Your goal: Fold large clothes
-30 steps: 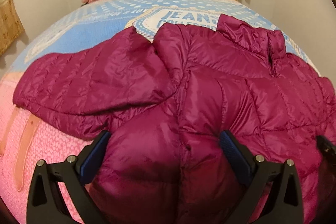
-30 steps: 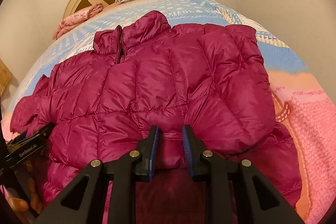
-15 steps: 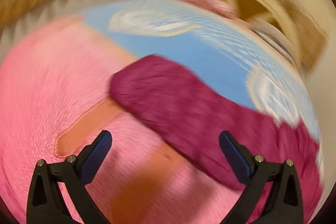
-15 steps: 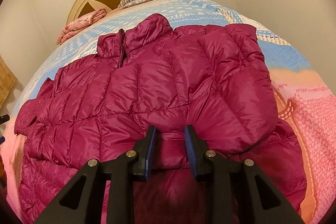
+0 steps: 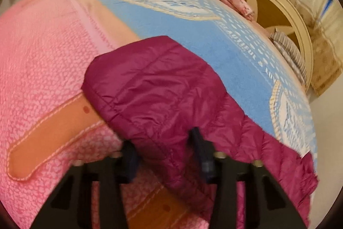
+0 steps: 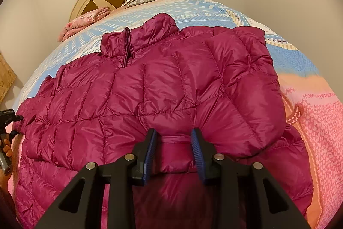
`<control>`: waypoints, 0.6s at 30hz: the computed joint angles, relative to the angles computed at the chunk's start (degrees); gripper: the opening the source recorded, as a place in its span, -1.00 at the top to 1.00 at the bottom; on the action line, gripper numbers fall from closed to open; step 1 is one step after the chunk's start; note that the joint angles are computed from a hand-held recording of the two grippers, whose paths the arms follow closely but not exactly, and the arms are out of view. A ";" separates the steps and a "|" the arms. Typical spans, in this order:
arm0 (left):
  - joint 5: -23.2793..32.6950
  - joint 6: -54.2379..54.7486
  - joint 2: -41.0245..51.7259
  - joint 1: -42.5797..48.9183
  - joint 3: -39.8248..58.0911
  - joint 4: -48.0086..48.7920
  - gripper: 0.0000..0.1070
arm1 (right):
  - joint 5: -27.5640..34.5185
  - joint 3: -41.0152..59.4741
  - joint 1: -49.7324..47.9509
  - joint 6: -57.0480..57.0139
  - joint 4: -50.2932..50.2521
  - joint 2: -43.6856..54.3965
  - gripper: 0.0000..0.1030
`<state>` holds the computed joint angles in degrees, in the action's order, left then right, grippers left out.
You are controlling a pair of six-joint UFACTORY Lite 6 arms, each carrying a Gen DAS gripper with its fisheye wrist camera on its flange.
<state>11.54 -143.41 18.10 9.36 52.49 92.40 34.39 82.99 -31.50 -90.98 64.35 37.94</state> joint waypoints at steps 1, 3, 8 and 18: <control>-0.26 -2.73 1.28 0.50 0.95 3.71 0.43 | 0.03 0.04 0.00 0.06 -0.04 0.02 0.31; 0.51 -3.73 1.43 0.25 1.12 5.96 0.56 | 0.12 -0.04 -0.02 0.09 -0.02 -0.05 0.31; 5.15 13.83 -0.29 -3.05 4.33 -7.04 0.77 | 0.42 0.24 -0.02 0.43 -0.14 0.10 0.31; 25.47 32.51 -1.04 -38.60 20.21 -7.01 0.77 | 2.01 1.83 -0.64 1.05 -0.17 1.42 0.31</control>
